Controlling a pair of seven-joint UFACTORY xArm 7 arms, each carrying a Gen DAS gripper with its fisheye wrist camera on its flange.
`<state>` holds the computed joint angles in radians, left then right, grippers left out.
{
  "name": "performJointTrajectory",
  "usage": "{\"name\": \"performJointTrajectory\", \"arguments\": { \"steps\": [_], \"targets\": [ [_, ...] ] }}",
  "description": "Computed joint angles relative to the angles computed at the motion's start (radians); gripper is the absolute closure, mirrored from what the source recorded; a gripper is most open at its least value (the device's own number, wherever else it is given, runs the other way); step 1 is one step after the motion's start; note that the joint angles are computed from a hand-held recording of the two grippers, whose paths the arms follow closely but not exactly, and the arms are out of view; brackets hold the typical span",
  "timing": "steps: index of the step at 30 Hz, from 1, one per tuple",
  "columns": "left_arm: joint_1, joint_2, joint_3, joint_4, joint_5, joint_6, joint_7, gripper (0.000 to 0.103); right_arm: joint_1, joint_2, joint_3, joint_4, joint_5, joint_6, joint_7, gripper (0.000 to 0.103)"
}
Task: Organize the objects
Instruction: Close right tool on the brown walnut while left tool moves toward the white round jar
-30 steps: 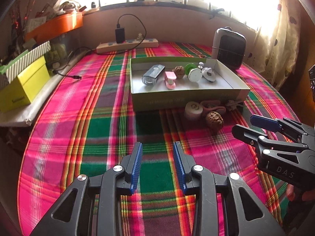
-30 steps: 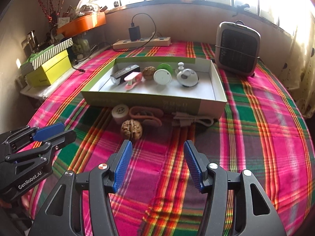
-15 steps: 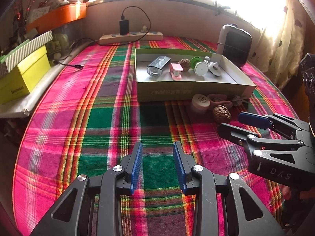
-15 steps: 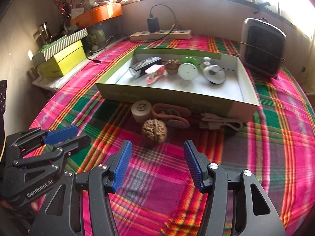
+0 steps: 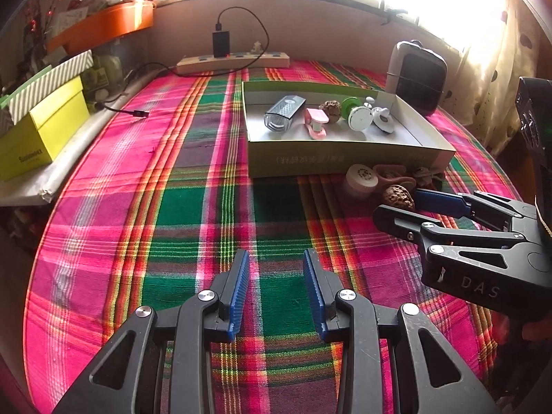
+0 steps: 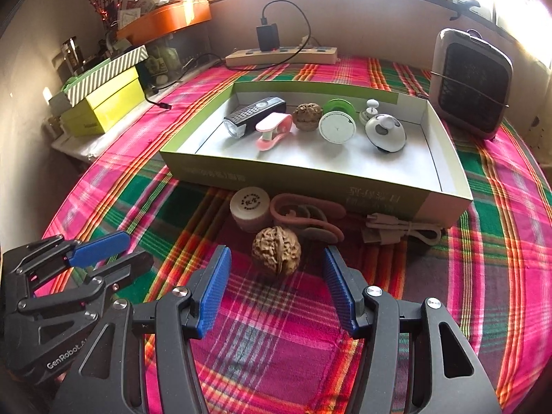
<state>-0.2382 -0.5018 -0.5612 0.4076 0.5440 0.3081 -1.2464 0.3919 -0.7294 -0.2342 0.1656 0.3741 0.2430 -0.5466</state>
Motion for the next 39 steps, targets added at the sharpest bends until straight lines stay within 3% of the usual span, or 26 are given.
{"name": "performJointTrajectory", "arguments": {
  "steps": [10, 12, 19, 31, 39],
  "targets": [
    [0.015, 0.023, 0.0, 0.013, 0.019, -0.014, -0.001, 0.073, -0.018, 0.03, 0.034, 0.005, -0.028, -0.033, 0.042, 0.049],
    [0.019, 0.028, 0.0, 0.015, 0.023, -0.019, -0.003, 0.073, -0.038, 0.032, 0.053, 0.002, -0.043, -0.041, 0.061, 0.058],
    [0.032, 0.061, 0.003, 0.036, 0.041, -0.046, 0.004, 0.072, -0.043, 0.022, 0.039, -0.001, -0.073, -0.034, 0.069, 0.073],
    [0.114, 0.157, -0.033, 0.101, 0.117, -0.179, 0.019, 0.066, -0.075, -0.008, 0.013, -0.009, -0.079, -0.005, 0.041, 0.074],
    [0.169, 0.243, -0.067, 0.173, 0.209, -0.214, 0.0, 0.064, -0.11, -0.015, 0.012, -0.007, -0.081, 0.005, 0.031, 0.074]
  ]
}}
